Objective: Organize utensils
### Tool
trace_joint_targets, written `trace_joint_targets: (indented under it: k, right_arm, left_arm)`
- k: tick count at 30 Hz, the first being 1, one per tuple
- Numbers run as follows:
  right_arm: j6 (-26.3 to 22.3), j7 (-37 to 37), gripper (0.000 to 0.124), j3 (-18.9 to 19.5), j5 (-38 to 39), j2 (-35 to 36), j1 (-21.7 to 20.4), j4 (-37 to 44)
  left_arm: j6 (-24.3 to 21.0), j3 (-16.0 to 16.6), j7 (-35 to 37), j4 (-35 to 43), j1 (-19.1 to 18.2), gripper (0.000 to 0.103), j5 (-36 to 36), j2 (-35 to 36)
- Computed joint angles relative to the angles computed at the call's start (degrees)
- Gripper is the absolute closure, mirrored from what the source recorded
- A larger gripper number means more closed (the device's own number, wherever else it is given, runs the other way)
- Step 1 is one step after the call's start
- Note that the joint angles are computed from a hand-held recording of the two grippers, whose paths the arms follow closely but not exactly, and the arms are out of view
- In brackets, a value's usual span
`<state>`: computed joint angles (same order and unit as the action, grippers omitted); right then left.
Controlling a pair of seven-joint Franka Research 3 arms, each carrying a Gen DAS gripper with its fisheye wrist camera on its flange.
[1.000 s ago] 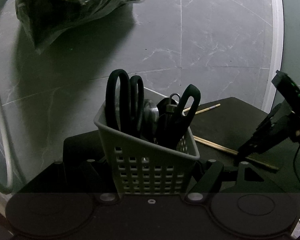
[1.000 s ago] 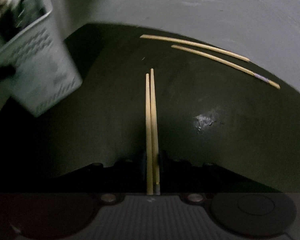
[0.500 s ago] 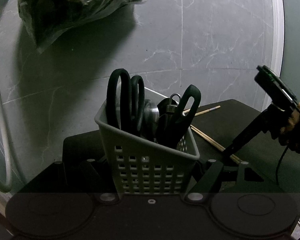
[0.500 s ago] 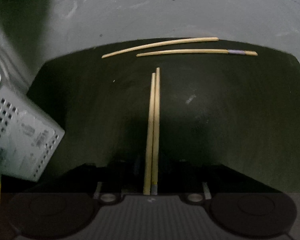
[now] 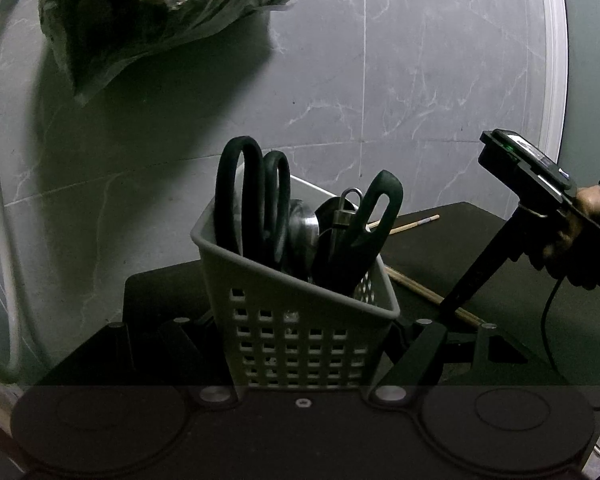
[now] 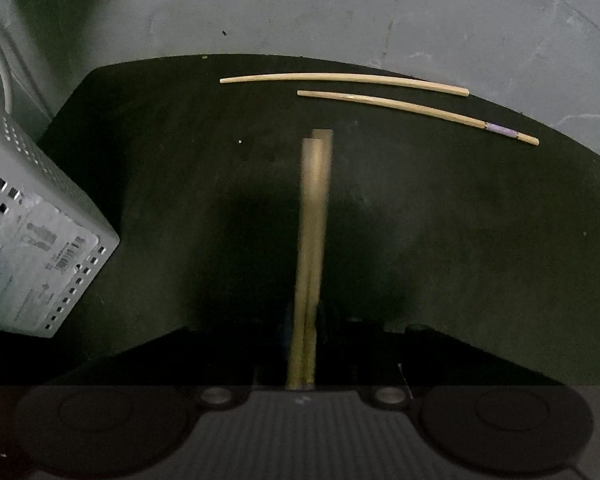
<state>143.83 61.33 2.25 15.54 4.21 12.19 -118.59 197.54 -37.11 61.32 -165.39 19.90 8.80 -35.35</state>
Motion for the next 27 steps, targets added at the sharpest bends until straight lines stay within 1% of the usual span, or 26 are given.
trace_joint_targets:
  k: [3, 5, 10, 13, 16, 20, 21, 27]
  right_arm:
    - [-0.49, -0.55, 0.111, -0.01, 0.14, 0.5, -0.04, 0.71]
    - [-1.65, -0.94, 0.112, -0.08, 1.39, 0.98, -0.33, 1.63]
    - [-2.34, -3.41, 0.111, -0.18, 8.93, 1.14, -1.71, 1.68]
    - [-1.21, -5.11, 0.111, -0.15, 10.89, 0.53, -1.92, 0.53]
    - [2.47, -7.76, 0.111, 0.08, 10.8, -1.04, -1.5, -2.19]
    - [2.12, -9.62, 0.111, -0.08, 13.99, -1.42, -1.58, -2.74]
    - [1.99, -10.02, 0.111, -0.16, 15.29, -1.52, -1.7, -2.81]
    - [-1.4, -15.31, 0.111, -0.97, 29.06, -1.25, -3.6, -2.34]
  left_arm:
    - [0.4, -0.15, 0.08, -0.11, 0.16, 0.027, -0.17, 0.09]
    - [0.4, -0.17, 0.25, -0.1, 0.13, 0.027, -0.28, 0.13]
    - [0.51, -0.16, 0.42, -0.28, -0.04, 0.027, -0.54, 0.03]
    - [0.69, 0.31, 0.85, -0.23, -0.32, 0.027, -0.38, 0.32]
    - [0.78, 0.72, 1.24, -0.18, -0.59, 0.027, -0.47, 0.57]
    - [0.8, 0.94, 1.7, -0.21, -0.84, 0.027, -0.71, 0.65]
    - [0.77, 0.86, 1.74, -0.2, -0.82, 0.027, -0.83, 0.63]
    - [0.77, 0.74, 1.97, -0.19, -0.8, 0.027, -1.14, 0.66]
